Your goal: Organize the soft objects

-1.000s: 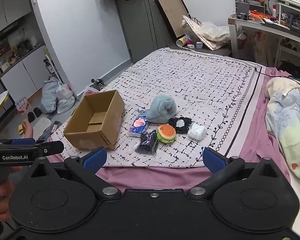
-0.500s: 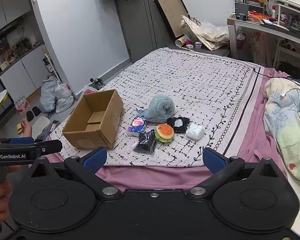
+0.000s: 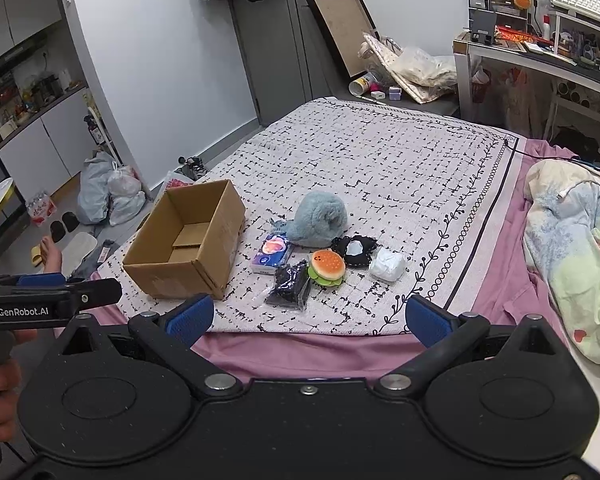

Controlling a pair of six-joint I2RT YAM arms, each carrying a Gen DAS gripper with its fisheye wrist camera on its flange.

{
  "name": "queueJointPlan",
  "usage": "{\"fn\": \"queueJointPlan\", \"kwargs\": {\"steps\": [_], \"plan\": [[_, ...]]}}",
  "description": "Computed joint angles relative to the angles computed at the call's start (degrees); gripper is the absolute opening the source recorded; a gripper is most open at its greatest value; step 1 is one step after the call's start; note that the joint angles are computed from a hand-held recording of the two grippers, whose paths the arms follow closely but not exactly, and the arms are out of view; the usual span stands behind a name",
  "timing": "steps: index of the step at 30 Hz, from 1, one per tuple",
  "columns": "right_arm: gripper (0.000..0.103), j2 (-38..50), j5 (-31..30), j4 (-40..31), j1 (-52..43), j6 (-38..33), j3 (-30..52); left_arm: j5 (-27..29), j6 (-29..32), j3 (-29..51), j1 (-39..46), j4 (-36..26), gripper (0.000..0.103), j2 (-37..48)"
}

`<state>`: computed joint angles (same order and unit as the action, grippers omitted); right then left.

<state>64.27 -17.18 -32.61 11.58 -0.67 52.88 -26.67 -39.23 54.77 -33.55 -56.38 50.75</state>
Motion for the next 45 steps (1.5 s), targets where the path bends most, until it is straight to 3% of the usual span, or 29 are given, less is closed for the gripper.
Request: {"fn": "queueJointPlan", "kwargs": {"steps": [32,45], "plan": [[0.103,-0.8,0.6,-0.7,-0.3,0.0,0.5,-1.0,-0.8,1.0,-1.8,-1.3,0.102,-0.6],[0.103,2.2,-4.0,0.4,-2.7,-0.8,1.0,-1.0,-1.2,0.4,-1.7,-0.2,0.102,0.8]]}}
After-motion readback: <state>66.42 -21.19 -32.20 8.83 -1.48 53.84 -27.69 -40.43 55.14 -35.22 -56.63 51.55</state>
